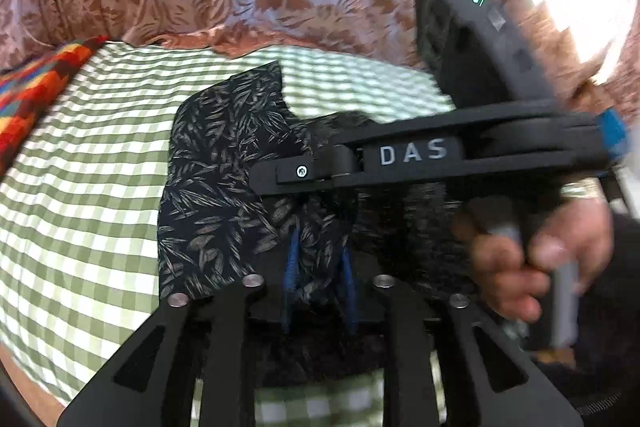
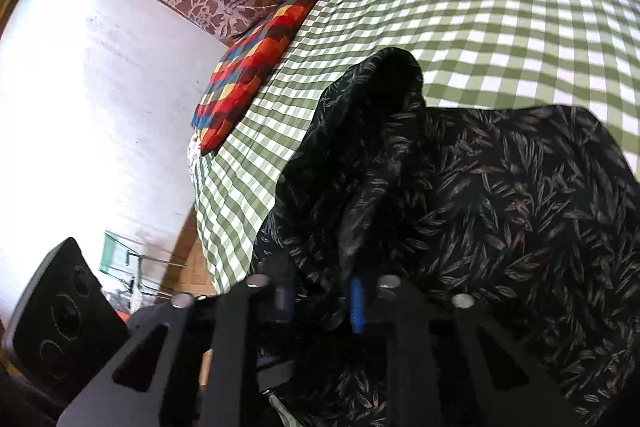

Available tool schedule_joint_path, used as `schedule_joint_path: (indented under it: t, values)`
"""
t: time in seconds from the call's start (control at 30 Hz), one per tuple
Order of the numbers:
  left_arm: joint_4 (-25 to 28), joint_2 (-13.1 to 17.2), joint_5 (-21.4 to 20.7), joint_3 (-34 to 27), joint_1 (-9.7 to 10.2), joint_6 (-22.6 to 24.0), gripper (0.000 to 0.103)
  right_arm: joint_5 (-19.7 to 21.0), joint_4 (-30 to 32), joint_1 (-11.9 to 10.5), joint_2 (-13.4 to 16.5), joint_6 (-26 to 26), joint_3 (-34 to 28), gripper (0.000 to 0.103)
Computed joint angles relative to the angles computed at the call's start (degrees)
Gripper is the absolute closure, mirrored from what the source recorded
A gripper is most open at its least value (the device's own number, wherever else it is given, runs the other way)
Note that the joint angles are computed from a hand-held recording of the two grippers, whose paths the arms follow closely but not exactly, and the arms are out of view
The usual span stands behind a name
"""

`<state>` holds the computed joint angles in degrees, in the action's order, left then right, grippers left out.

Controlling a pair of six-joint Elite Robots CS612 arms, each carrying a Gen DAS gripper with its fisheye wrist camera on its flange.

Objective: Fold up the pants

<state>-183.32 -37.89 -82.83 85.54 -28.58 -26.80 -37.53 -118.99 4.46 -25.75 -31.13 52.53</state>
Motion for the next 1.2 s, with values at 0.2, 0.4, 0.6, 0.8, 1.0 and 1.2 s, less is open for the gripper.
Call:
schedule_joint_path:
  t: [0.2, 0.4, 0.6, 0.8, 1.0, 1.2]
  values:
    - [-12.6, -3.3, -4.4, 8.0, 3.24, -12.2, 0.069, -1.2, -3.8, 0.0, -1.3, 0.0, 2.0, 0.091]
    - [-16.5, -3.1, -2.7, 11.3, 5.77, -28.5, 0.069, -0.8, -6.0, 0.2, -3.5, -1.6, 4.4, 0.091]
    - [-18.2, -0.4, -5.5, 9.2, 7.1, -35.4, 0.061, 1.2, -5.3, 0.1, -7.2, -6.1, 7.3, 0.092]
    - [-16.8, 2.6, -9.3, 3.5, 7.17, -33.2, 0.061, 5.8, -10.4, -1.8, -12.1, -9.3, 12.5, 0.092]
    - [-16.7, 5.2, -16.5, -2.9, 6.08, -27.7, 0.061, 5.2, -20.9, -5.5, -15.5, -7.7, 18.2, 0.092]
    - [-10.1, 6.7, -23.7, -8.6, 4.0, -16.2, 0.061, 0.4, -30.6, -10.1, -15.5, 0.2, 22.4, 0.092]
